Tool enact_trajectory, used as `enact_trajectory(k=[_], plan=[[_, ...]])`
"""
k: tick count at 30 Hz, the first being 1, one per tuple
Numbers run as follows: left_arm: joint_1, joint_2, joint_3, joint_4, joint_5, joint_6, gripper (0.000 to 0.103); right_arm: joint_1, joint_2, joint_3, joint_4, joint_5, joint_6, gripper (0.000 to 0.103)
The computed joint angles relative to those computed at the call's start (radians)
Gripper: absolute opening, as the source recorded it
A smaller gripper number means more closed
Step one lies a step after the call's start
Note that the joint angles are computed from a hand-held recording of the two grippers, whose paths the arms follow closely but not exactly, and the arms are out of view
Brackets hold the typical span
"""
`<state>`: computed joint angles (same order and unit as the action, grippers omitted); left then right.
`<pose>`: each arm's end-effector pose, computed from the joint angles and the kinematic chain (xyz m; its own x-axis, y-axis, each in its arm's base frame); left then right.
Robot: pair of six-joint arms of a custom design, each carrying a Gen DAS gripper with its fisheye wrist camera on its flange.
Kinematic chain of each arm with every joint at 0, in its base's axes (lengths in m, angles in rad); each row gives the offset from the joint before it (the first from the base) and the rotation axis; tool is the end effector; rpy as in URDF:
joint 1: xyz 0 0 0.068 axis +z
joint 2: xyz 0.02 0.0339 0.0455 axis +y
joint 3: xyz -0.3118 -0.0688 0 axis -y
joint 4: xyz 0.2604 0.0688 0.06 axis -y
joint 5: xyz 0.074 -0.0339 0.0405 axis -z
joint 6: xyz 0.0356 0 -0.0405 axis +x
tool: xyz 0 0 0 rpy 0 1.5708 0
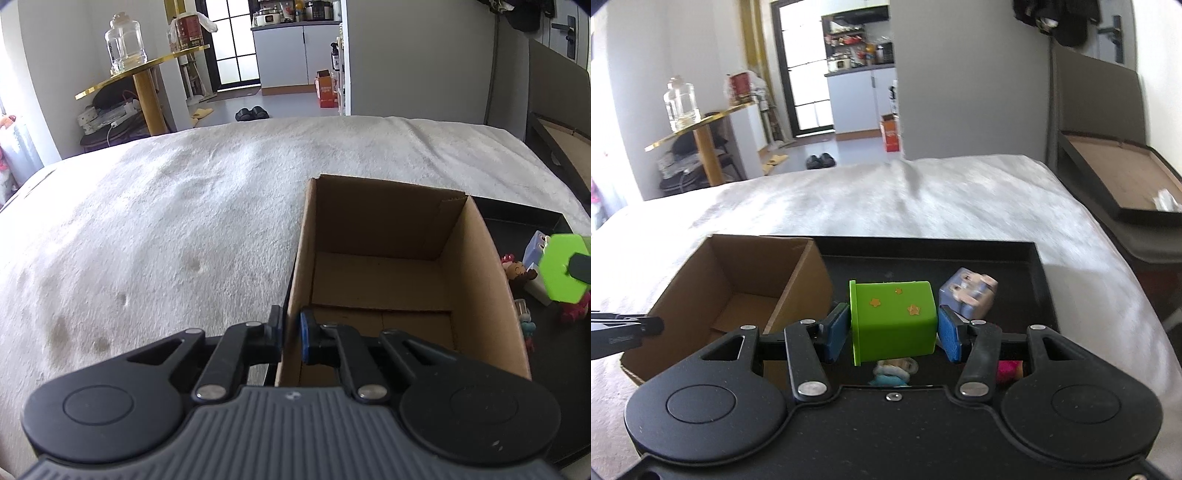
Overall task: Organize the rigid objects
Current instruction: 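Lift the green cube with the right gripper and lower it into the box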
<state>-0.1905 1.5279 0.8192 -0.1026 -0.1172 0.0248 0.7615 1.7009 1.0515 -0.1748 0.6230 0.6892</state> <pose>0.3137 -0.0563 0.2218 -0.7091 0.1618 -0.6862 0.1266 0.9867 0.1018 0.2850 0.2430 0.2374 -0.5840 0.1568 -0.7965 0.1267 0.9867 0.1014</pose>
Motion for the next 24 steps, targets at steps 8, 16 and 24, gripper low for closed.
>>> enact_trajectory(k=[8,16,24], plan=[[0.011,0.0,0.003,-0.005,0.014,0.005,0.008,0.012,0.027,0.031,0.093,-0.052,-0.083,0.05],[0.009,0.0,0.003,-0.004,0.011,0.013,0.008,0.025,0.081,0.127,0.105,-0.092,-0.209,0.05],[0.001,-0.002,-0.002,0.002,-0.001,0.02,0.008,0.032,0.144,0.222,0.089,-0.163,-0.312,0.05]])
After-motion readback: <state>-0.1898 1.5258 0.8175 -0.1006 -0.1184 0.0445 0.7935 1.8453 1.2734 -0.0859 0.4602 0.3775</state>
